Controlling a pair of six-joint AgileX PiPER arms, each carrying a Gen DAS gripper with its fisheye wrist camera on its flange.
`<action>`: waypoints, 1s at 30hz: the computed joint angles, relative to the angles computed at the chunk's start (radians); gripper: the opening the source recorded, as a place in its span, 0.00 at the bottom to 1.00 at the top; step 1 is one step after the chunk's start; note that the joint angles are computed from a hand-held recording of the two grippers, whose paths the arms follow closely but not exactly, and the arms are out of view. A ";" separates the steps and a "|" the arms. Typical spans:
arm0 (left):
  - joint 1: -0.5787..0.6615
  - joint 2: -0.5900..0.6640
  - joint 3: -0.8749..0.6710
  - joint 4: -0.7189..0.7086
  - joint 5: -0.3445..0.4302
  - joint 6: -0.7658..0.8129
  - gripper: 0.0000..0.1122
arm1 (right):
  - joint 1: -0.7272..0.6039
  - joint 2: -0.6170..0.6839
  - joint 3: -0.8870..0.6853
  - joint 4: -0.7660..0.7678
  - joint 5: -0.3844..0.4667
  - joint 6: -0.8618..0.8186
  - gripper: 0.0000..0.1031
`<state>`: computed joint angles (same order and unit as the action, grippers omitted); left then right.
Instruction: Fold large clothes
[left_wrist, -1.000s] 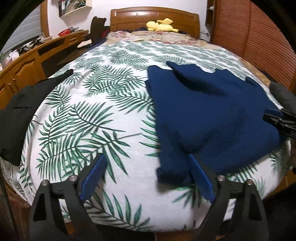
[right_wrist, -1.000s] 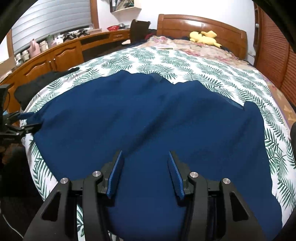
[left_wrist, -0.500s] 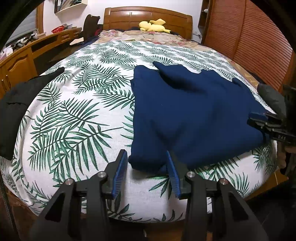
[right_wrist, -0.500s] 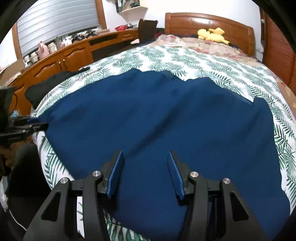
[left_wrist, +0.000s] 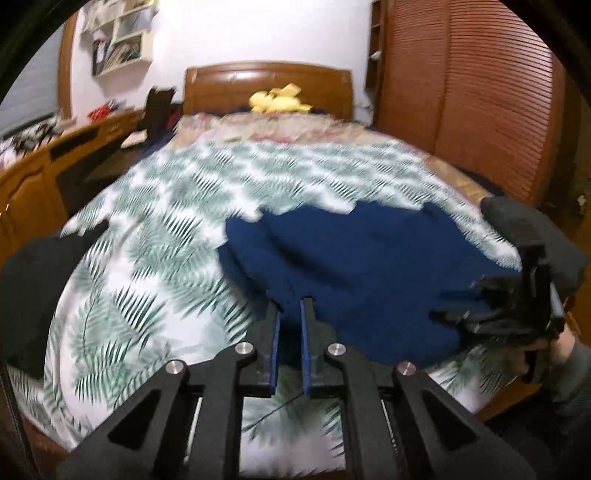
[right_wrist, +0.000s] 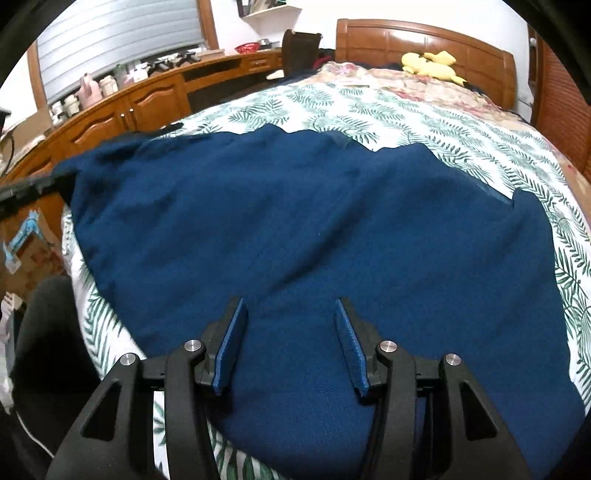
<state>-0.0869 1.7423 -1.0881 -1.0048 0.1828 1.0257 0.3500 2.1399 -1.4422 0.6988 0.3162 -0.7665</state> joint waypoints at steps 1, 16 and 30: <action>-0.018 -0.001 -0.024 0.071 0.004 -0.069 0.04 | -0.008 -0.012 0.011 0.018 0.005 -0.021 0.49; -0.377 0.190 -0.506 0.800 0.129 -0.742 0.02 | -0.271 -0.199 0.289 0.560 0.013 -0.586 0.48; -0.500 0.404 -0.806 0.842 0.294 -0.833 0.03 | -0.432 -0.302 0.434 0.764 0.057 -0.819 0.46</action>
<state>-0.5872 2.1459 -1.8941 -0.1625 0.4773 0.1926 -0.0820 1.8376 -1.0084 1.4630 0.3736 -1.5852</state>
